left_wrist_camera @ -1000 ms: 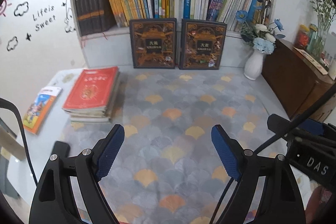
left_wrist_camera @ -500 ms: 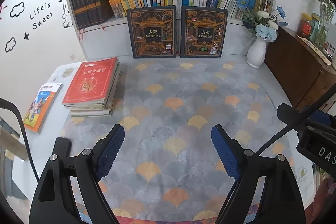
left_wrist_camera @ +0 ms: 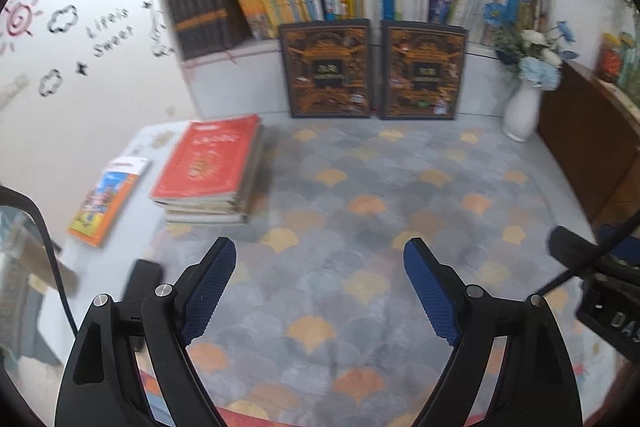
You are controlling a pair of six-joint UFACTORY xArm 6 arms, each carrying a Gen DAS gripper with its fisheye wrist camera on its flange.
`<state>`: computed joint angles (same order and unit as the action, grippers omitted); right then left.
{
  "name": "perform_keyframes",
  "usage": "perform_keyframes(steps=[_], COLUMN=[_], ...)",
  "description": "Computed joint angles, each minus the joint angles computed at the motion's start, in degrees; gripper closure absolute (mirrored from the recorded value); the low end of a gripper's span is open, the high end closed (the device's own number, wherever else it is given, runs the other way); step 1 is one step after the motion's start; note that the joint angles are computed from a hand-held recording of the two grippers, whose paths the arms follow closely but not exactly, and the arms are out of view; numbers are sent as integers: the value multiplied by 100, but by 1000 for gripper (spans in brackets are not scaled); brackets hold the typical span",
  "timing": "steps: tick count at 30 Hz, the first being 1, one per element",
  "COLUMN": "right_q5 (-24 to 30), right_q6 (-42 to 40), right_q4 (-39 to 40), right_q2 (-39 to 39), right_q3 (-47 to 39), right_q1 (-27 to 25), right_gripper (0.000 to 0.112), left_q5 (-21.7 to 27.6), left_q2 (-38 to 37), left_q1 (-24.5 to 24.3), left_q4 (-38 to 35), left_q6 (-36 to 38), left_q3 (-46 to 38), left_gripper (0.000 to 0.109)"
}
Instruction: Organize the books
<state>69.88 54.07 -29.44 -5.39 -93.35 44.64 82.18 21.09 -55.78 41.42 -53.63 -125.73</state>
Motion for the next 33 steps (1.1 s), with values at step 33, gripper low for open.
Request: perform_keyframes(steps=[33], right_q5=[28], right_q6=[-279], right_q4=[190], right_q2=[186], right_q3=[-2], right_q1=[0], right_gripper=[40], left_q5=[317], left_q2=[9], left_q1=[28], left_q4=[82], left_q6=[231], left_q3=[89], left_gripper=[20])
